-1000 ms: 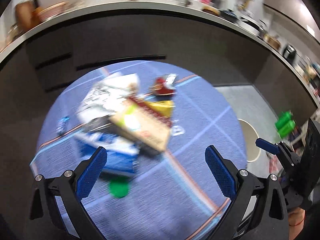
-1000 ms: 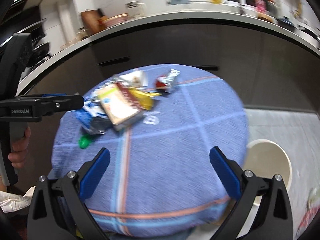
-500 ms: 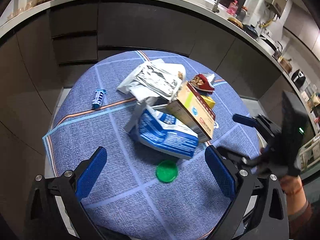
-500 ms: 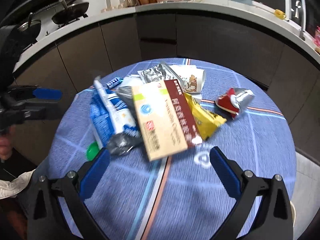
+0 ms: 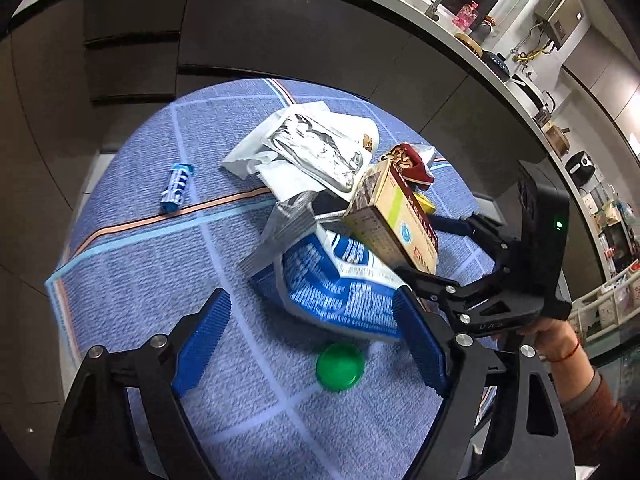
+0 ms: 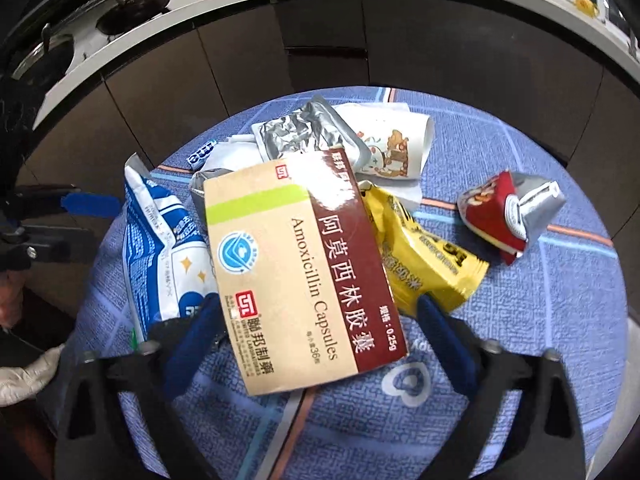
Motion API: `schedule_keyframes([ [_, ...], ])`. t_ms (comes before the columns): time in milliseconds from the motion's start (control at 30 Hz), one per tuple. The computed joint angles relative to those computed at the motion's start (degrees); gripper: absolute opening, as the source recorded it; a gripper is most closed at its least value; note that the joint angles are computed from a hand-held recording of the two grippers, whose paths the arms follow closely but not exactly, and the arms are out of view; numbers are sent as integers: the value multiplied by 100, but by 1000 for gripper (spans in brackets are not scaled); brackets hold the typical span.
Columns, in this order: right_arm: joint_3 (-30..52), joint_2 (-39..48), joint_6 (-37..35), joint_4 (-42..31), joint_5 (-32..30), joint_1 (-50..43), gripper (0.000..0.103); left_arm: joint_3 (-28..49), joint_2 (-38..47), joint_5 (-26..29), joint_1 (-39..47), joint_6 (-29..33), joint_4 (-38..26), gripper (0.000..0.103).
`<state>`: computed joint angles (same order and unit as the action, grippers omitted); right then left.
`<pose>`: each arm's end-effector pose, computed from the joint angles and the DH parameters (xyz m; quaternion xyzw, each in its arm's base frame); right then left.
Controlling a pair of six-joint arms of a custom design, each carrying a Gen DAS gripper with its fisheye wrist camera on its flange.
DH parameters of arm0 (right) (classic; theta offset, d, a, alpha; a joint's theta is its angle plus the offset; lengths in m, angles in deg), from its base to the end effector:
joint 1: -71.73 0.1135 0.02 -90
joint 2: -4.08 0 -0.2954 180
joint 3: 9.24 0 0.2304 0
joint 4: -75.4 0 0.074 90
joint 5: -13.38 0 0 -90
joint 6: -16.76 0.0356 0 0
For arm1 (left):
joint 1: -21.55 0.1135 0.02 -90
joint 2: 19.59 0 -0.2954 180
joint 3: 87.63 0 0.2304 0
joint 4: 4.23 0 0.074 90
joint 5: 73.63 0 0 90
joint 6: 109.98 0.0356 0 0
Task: Collect trash
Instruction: 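Grasp the Amoxicillin box with the right tool while the left tool grasps the milk carton, then carry the box and carton over the bin and release both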
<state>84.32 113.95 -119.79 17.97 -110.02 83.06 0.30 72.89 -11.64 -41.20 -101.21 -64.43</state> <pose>0.3595 0.0920 0.2270 -0.4944 0.8101 0.2302 0.2152 0.1556 -0.2657 0.2950 -0.2042 0.9260 -0.1287 0.2902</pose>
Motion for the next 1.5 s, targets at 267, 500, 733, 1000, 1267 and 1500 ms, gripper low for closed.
schedule_keyframes([
  [267,-780,-746,235,369,-134,-386,80,-324,115,510,548,296,643,69],
  [500,-1470,-1511,499,584,-262,-964,79,-293,211,690,754,343,763,41],
  [733,-1736,-1888,477,468,-493,-1339,79,118,440,587,531,357,452,19],
  [1000,-1674,-2346,297,68,-800,-1840,79,1189,543,-126,-18,341,-526,18],
  [1267,-1349,-2623,-3,-536,-1186,-2579,79,2551,975,-536,-341,692,-1265,18],
  [1500,-851,-2602,-369,-1135,-1562,-3385,79,3905,1610,-592,-410,1340,-1623,18],
])
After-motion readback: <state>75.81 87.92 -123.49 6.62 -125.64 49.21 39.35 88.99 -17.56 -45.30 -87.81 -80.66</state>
